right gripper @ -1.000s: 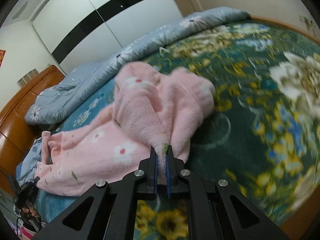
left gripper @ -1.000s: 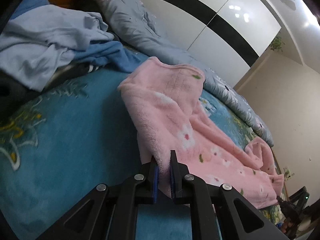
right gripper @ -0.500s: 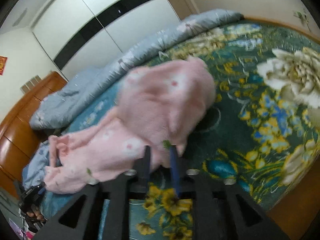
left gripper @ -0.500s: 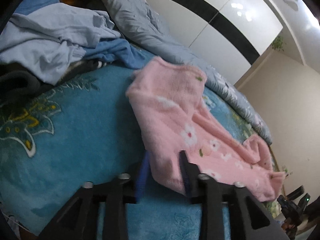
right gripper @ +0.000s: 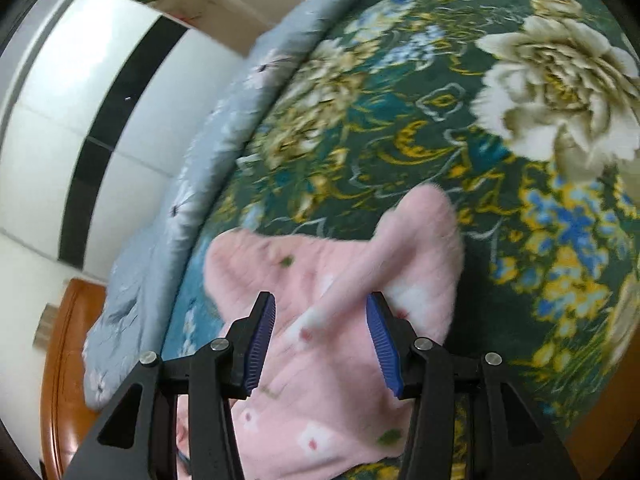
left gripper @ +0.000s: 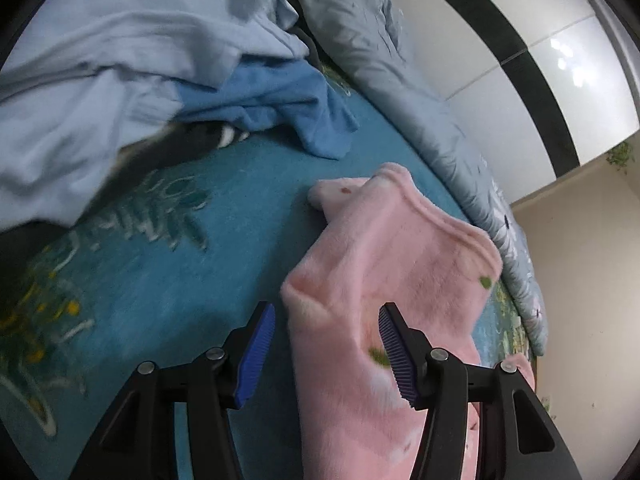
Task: Fold clothes
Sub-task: 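Hold the garment with the left gripper while the right gripper regrasps the fabric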
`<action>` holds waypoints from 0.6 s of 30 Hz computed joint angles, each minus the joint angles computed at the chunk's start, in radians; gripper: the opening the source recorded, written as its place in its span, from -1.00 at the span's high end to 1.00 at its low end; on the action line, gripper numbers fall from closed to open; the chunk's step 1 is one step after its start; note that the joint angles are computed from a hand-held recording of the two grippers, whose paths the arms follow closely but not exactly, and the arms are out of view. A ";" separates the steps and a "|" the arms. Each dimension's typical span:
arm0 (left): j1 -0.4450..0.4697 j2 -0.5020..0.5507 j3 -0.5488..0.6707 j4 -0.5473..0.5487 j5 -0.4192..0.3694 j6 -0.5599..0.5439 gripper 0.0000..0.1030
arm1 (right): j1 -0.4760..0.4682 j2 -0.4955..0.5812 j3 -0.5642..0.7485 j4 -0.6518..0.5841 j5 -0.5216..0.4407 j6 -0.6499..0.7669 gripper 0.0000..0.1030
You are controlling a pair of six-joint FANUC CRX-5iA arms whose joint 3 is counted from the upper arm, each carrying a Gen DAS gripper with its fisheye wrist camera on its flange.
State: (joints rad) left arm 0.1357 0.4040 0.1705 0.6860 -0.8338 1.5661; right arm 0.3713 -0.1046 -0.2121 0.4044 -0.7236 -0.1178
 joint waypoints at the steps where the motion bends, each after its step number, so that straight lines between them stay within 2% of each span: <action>1: -0.001 0.011 0.012 0.003 -0.005 -0.003 -0.13 | -0.012 0.010 0.021 -0.032 -0.020 0.035 0.05; 3: -0.006 0.030 0.020 0.040 -0.008 -0.042 -0.10 | -0.040 0.036 0.074 -0.138 -0.059 0.155 0.05; 5: -0.015 0.023 0.012 0.026 0.007 -0.056 0.00 | -0.051 0.037 0.079 -0.190 -0.067 0.186 0.05; 6: -0.020 0.020 0.009 0.019 0.014 -0.063 0.27 | -0.055 0.034 0.076 -0.208 -0.065 0.191 0.05; 7: -0.024 0.017 0.004 0.013 0.021 -0.071 0.42 | -0.058 0.030 0.069 -0.221 -0.061 0.193 0.05; 8: -0.025 0.011 -0.004 0.012 0.024 -0.081 0.66 | -0.058 0.022 0.057 -0.221 -0.056 0.187 0.06; 9: -0.026 0.005 -0.011 0.011 0.027 -0.091 0.73 | -0.059 0.016 0.048 -0.223 -0.054 0.184 0.09; 10: -0.026 -0.002 -0.020 0.009 0.031 -0.100 0.77 | -0.061 0.013 0.045 -0.229 -0.057 0.189 0.25; 11: -0.026 -0.016 -0.031 0.000 0.044 -0.101 0.78 | -0.059 0.013 0.046 -0.233 -0.064 0.197 0.52; 13: -0.021 -0.054 -0.073 0.019 0.082 -0.124 0.81 | -0.055 -0.004 0.031 -0.233 -0.061 0.208 0.88; 16: -0.011 -0.149 -0.188 0.110 0.184 -0.205 0.82 | -0.044 -0.046 -0.015 -0.195 -0.030 0.208 0.95; 18: -0.002 -0.217 -0.264 0.163 0.244 -0.261 0.82 | -0.021 -0.082 -0.054 -0.112 -0.022 0.182 0.96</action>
